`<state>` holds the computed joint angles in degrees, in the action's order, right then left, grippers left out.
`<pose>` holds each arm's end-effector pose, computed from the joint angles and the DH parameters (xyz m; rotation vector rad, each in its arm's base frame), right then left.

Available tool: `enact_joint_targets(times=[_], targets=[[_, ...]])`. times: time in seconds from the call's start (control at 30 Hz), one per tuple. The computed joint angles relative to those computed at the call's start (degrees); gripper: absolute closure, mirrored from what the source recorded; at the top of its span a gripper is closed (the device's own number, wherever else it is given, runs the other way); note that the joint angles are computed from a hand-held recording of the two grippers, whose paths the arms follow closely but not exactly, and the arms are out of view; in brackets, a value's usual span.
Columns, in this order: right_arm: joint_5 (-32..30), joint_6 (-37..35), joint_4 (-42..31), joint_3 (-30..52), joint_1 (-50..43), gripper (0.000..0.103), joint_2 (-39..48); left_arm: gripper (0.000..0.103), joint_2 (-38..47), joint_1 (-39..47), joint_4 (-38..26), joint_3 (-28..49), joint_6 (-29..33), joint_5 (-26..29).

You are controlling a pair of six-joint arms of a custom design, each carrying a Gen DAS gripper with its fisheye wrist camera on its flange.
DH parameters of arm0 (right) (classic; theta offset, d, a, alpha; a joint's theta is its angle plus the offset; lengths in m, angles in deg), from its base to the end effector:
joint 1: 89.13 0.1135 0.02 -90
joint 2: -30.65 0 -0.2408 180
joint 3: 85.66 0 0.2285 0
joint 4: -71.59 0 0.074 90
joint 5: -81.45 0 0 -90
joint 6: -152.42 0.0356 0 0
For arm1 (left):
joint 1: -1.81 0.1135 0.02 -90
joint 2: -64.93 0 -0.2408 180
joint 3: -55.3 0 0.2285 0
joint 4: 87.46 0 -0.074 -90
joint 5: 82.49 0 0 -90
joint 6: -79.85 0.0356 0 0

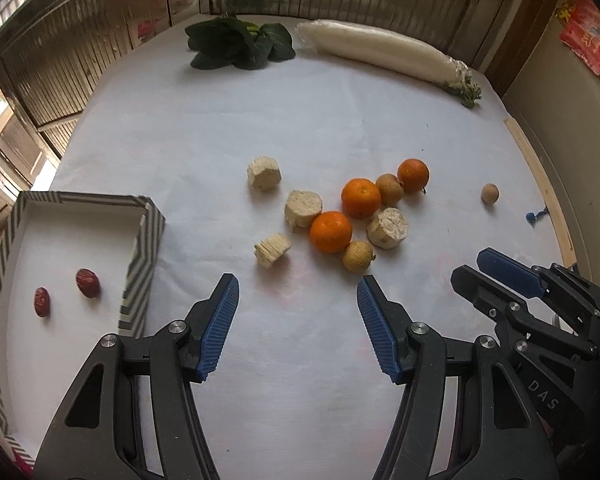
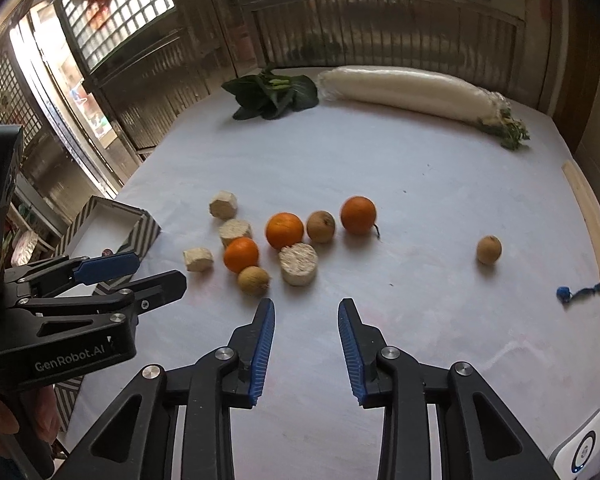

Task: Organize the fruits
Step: 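Move both grippers back toward the fruit pile, then grasp a pale yam slice with the left gripper while the right gripper grasps another slice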

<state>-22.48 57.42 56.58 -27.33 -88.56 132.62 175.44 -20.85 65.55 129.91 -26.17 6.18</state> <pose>0.2917 0.0115 0.0987 -0.2131 2.5649 0.2861 0.3135 -0.1300 0.1075 0.1478 2.6775 -0.1847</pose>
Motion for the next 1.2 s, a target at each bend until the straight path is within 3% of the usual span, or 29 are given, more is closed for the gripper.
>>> enact_joint_targets(times=[0.37,0.7,0.9,1.2], targets=[[-1.9,-0.9,2.1,4.0,-0.7,0.071,8.1,0.041,3.1,1.4,0.0,0.9,0.6,2.1],[-1.6,-3.3,0.1,15.1,1.9,0.071,19.5,0.041,5.4,4.9,-0.6,2.4,1.8,3.2],[-1.5,-4.8,-1.2,19.4,2.7,0.071,22.0,0.041,8.7,5.3,-1.5,5.8,1.9,3.6],[-1.1,-5.6,-0.3,17.1,1.8,0.075,19.5,0.041,13.6,5.8,-1.6,10.7,2.5,3.8]])
